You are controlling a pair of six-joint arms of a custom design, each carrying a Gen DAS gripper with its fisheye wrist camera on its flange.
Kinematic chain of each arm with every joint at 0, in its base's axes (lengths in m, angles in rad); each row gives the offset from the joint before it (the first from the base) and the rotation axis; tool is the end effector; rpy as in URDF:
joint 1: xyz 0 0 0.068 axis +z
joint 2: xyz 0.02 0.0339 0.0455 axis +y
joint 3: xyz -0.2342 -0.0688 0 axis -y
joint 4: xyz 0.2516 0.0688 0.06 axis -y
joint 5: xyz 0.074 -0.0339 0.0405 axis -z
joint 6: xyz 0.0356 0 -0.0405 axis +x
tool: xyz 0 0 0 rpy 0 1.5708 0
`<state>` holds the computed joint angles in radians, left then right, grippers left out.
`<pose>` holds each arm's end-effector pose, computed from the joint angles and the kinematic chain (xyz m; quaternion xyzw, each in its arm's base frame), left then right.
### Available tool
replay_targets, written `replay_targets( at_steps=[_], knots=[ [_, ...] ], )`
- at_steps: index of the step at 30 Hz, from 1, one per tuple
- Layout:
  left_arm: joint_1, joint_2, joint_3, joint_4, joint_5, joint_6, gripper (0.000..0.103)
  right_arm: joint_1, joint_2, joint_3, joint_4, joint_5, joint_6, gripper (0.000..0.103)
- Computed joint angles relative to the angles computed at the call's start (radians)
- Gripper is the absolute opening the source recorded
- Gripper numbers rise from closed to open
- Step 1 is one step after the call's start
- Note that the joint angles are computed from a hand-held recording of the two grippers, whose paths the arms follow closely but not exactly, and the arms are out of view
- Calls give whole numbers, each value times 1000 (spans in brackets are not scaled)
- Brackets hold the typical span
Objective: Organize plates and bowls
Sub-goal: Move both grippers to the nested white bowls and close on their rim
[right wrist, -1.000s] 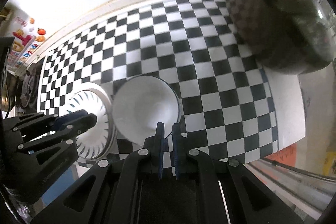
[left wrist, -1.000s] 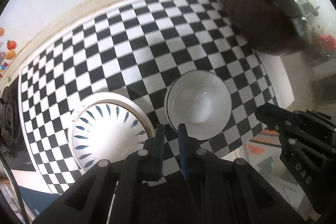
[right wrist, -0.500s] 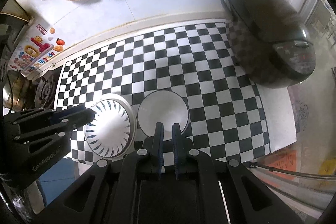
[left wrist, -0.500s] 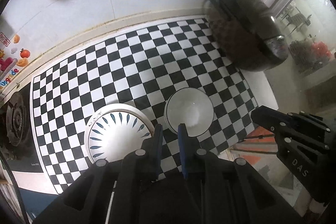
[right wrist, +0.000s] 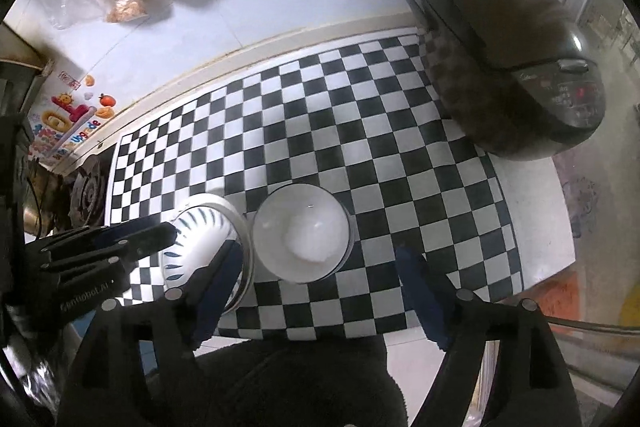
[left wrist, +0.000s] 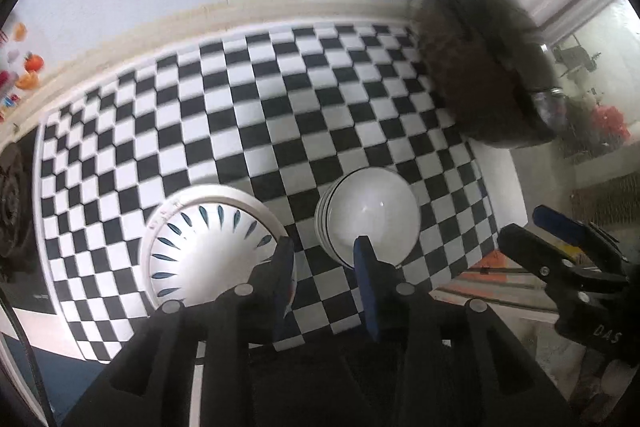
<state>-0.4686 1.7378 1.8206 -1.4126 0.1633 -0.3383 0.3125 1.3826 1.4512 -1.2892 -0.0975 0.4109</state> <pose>0.2925 -0.1545 0.3191 0.0742 0.9867 -0.1215 0.0784 0.2469 0.0834 0.3179 0.0399 0.9828 0.1065 0.1458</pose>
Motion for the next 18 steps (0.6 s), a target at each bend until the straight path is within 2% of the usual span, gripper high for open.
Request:
replay_targets(
  at_steps=[5,10,13,18],
  knots=[
    [81,159,-14,35,168,21,29,-84,70,-105,111,-111,-50,92],
    [115,292,12,58,304,21,29,-124,205,-174,219,-189,-79,93],
    [118,350,41,60,347,17,29,-122,277,-179,251,-224,-87,93],
    [93,436,136,27,335,36,29,-100,370,-164,281,-228,-100,93]
  ],
)
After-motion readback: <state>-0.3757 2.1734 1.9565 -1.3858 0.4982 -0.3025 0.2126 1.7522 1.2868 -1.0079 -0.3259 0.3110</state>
